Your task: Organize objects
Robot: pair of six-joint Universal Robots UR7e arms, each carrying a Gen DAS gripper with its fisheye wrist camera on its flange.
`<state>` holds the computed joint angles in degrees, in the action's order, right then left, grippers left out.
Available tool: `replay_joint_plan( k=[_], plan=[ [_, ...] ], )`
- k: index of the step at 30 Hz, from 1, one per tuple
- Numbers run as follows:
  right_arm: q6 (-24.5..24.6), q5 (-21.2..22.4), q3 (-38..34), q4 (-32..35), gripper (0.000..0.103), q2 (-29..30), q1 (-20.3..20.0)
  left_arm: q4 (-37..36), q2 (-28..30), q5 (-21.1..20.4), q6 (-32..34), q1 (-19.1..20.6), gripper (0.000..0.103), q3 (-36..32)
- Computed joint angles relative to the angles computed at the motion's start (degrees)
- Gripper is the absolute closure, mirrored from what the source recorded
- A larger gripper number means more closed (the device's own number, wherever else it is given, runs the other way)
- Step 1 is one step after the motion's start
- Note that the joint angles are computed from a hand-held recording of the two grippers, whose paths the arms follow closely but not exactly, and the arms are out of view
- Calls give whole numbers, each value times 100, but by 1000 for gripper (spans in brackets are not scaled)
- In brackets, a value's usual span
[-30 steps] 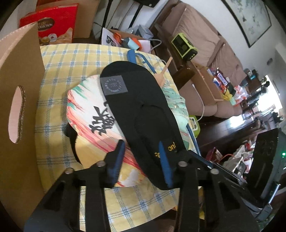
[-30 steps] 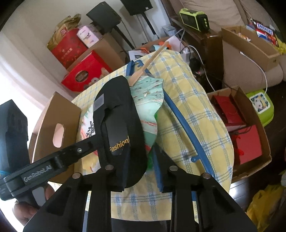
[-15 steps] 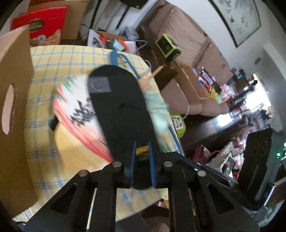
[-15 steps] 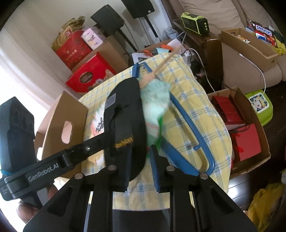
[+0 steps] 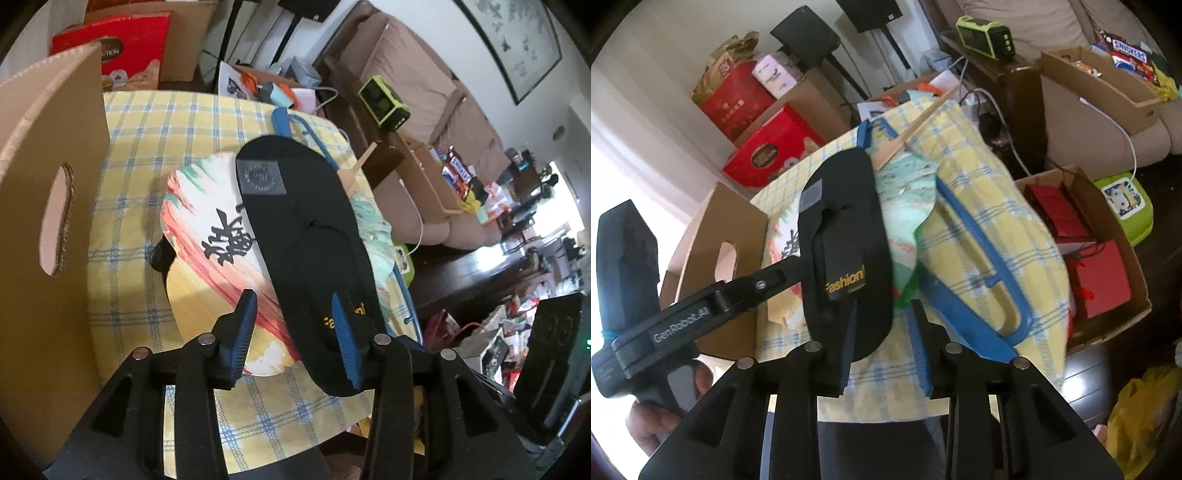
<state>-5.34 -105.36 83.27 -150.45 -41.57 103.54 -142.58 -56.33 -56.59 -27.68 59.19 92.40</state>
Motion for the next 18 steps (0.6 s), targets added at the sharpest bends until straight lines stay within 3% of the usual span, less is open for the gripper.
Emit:
replay_joint_plan(
  k=[5, 8, 14, 18],
  plan=[
    [113, 284, 31, 169, 74, 22, -76, -71, 13, 39, 119, -31, 65, 73],
    [13, 184, 104, 9, 78, 1, -1, -46, -1, -85, 123, -15, 72, 71],
    [-26, 275, 279, -270, 86, -131, 43, -115, -32, -224, 174, -44, 73, 106],
    [0, 191, 397, -315, 87, -259, 118, -149, -110, -544, 146, -20, 74, 134]
  ],
)
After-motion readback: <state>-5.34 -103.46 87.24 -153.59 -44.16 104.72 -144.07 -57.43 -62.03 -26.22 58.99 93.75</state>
